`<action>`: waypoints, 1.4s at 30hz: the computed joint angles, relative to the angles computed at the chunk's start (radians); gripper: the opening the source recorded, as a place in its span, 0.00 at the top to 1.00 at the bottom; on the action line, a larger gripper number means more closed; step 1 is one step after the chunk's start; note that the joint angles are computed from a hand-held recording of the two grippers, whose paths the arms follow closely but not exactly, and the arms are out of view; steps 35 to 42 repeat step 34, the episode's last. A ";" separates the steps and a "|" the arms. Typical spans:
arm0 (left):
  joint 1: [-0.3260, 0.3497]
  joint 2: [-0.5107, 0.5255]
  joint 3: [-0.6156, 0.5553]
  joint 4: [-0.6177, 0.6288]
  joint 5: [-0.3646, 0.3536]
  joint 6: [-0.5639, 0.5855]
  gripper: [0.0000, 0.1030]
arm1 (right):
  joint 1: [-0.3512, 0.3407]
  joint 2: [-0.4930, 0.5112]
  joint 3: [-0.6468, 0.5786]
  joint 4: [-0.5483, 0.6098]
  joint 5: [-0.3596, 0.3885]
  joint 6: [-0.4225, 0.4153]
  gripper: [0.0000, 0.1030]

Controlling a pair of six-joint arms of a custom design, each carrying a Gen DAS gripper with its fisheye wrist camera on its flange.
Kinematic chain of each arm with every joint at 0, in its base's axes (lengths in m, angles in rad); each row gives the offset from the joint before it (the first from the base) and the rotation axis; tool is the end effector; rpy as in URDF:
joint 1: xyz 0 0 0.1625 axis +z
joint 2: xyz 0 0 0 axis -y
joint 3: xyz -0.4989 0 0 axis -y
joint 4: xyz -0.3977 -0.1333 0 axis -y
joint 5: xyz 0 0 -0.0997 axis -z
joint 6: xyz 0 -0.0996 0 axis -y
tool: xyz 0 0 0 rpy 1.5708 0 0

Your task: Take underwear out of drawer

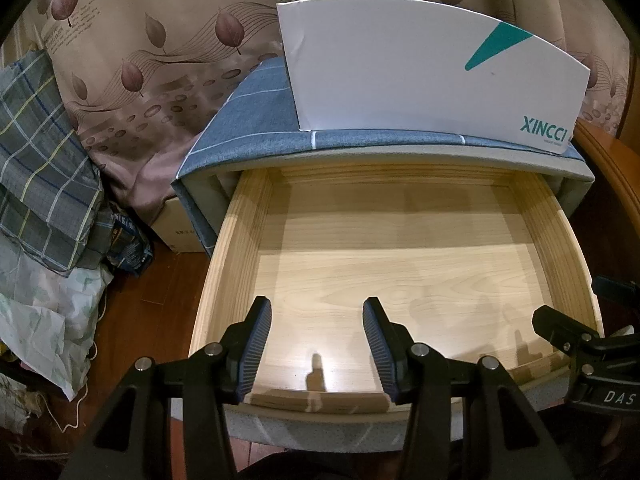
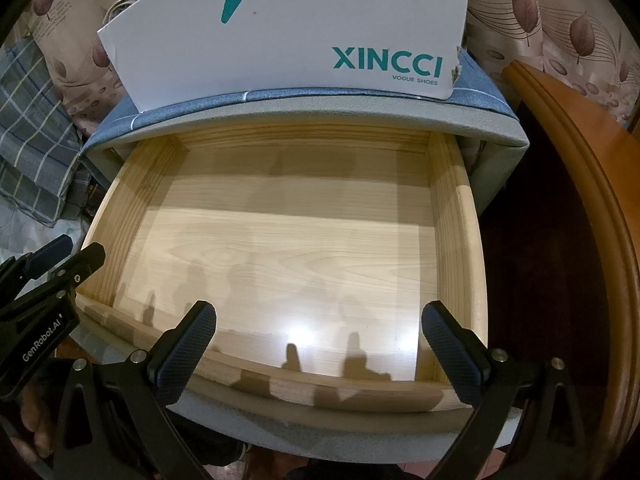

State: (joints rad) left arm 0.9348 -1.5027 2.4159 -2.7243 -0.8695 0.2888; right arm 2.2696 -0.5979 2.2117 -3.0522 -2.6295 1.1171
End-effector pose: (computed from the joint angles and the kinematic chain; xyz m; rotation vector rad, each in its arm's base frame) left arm -0.0739 -0.4327 0.2953 0.9981 2.2454 -0.4470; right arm 0.3493 -0.3434 -0.0155 -0.3776 -2.1949 0.9355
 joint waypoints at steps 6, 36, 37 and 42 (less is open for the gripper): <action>-0.001 -0.001 -0.001 0.003 -0.001 0.002 0.53 | -0.001 -0.001 0.000 0.004 0.000 0.003 0.01; 0.002 0.000 0.001 -0.012 -0.012 0.014 0.53 | 0.000 0.000 -0.002 0.008 0.000 0.009 0.01; 0.002 0.000 0.001 -0.012 -0.012 0.014 0.53 | 0.000 0.000 -0.002 0.008 0.000 0.009 0.01; 0.002 0.000 0.001 -0.012 -0.012 0.014 0.53 | 0.000 0.000 -0.002 0.008 0.000 0.009 0.01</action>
